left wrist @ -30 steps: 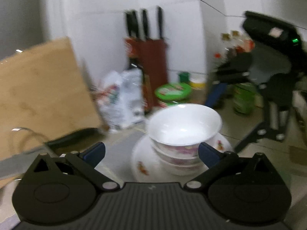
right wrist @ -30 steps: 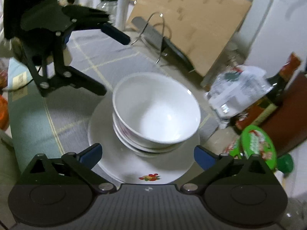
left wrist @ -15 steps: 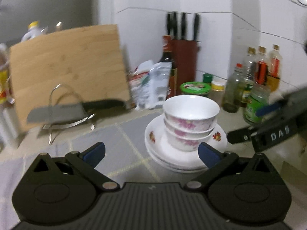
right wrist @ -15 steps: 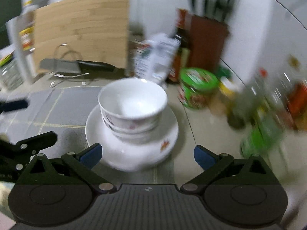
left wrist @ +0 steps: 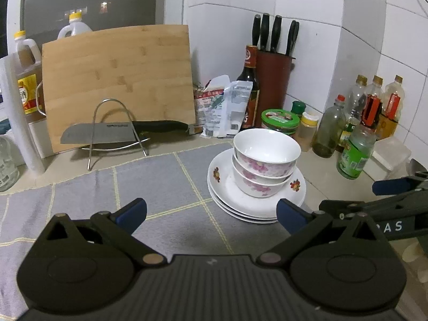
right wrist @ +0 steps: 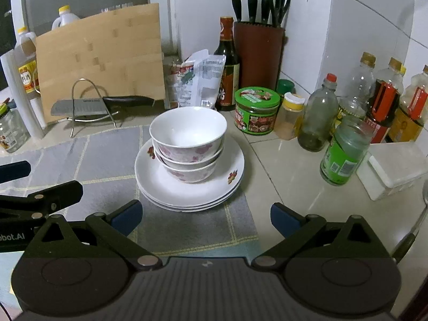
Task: Organize plates and bowls
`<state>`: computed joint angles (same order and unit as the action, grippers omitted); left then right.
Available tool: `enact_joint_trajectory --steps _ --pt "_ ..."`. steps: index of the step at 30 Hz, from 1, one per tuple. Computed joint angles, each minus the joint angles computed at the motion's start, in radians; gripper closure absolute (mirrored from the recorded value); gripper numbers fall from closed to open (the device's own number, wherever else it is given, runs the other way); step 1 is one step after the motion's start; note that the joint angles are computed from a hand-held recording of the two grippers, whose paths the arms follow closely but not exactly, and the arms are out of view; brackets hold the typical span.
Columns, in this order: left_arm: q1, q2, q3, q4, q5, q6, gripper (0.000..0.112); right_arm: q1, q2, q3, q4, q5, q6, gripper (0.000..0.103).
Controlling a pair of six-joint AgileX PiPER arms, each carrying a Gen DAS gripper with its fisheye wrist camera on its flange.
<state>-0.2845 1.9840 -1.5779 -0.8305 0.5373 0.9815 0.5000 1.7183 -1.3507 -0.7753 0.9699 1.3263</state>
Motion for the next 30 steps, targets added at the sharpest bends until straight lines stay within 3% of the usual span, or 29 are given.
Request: enact_joint_trajectory --steps 30 --pt "-0.013 -0.022 0.001 0.135 -0.019 -0.138 0.010 0.021 -0.030 0.011 -0.026 0.019 0.016 0.000"
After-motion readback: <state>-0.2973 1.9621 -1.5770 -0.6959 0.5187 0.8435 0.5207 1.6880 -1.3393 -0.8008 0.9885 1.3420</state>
